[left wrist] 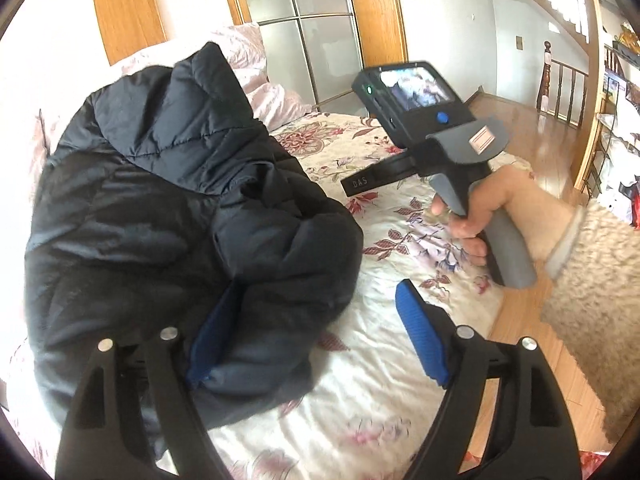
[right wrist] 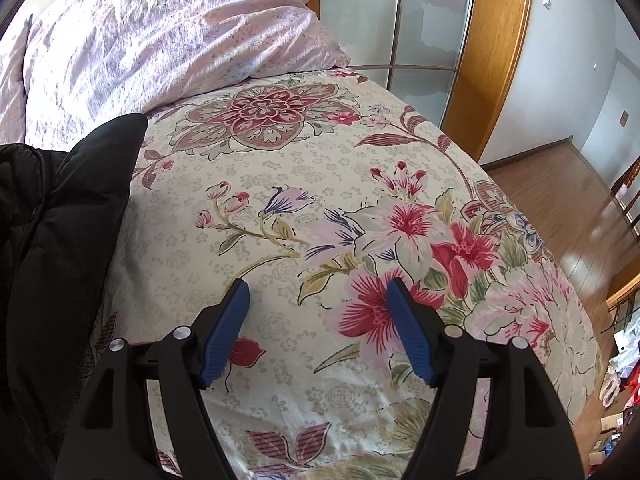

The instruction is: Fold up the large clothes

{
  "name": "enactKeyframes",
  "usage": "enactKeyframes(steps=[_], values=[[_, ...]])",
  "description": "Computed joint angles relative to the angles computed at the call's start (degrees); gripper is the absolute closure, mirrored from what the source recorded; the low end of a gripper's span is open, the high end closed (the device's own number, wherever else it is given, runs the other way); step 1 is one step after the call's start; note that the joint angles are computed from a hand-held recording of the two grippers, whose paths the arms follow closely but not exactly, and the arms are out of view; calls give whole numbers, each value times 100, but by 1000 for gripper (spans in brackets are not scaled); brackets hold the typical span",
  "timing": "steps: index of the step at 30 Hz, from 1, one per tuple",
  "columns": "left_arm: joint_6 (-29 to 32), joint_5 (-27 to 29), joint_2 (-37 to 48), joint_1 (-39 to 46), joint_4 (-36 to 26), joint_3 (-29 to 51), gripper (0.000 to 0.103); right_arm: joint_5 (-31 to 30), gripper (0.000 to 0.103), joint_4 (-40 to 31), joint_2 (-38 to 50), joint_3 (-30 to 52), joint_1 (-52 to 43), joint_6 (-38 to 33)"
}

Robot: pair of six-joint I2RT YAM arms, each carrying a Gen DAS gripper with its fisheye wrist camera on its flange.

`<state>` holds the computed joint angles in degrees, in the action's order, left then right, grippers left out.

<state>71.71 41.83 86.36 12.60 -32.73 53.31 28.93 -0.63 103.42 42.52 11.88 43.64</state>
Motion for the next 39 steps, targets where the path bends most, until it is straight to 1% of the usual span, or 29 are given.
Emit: enactKeyframes(steps=[3, 4, 5, 7, 8, 10, 12, 13, 14, 17, 21, 25, 29, 32, 34, 36, 37, 38, 39], values=[[289, 240, -22, 396, -733, 466, 22, 7, 31, -52, 7, 58, -7, -388], [364, 351, 31, 559, -998, 703, 22, 22, 28, -91, 24, 95, -22, -508], [313, 384, -88, 577, -1050, 652, 22, 38, 24, -120, 37, 122, -42, -630], [334, 521, -3, 812, -1411, 1025, 21, -8, 19, -105, 32, 119, -107, -821], [202, 550, -56, 834, -1382, 1045, 21, -49, 17, -83, 27, 107, -149, -883], [-38, 605, 3, 972, -1292, 1231, 20, -124, 15, -116, 18, 118, -205, -898], [-186, 631, 224, 1137, -1373, 1644, 18, -25, 16, -434, 25, 274, -156, -768], [-337, 608, 310, 1178, -1300, 1787, 18, 50, 17, -555, 20, 341, -124, -747], [-575, 546, 379, 1133, -946, 1691, 17, 120, 18, -641, -63, 376, -67, -741], [-1151, 303, 716, 1174, -437, 1990, 17, 293, 18, -812, -563, 382, 147, -696], [-1711, -48, 1133, 1151, -197, 2465, 17, 697, 18, -1347, -1426, 753, 662, -815], [-2042, -287, 1337, 1098, 100, 2618, 17, 930, 18, -1680, -1785, 1423, 1243, -1164], [-2189, -386, 1636, 1042, -40, 3018, 16, 769, 18, -1710, -1454, 2350, 1795, -1619], [-2407, -525, 1774, 960, 154, 3162, 15, 409, 18, -1597, -976, 3037, 2009, -1908], [-2553, -590, 1942, 894, 207, 3361, 14, 241, 21, -1502, -641, 3431, 2060, -2015], [-2691, -629, 2163, 854, 126, 3666, 14, 72, 31, -1440, -283, 3808, 2058, -2013], [-2774, -658, 2252, 835, 152, 3776, 14, -12, 34, -1368, -166, 3912, 2050, -1982], [-2851, -706, 2339, 808, 236, 3865, 14, -146, 40, -1242, -64, 3969, 2027, -1942], [-2899, -773, 2409, 777, 304, 3931, 14, -183, 44, -1184, -19, 3992, 2041, -1894]])
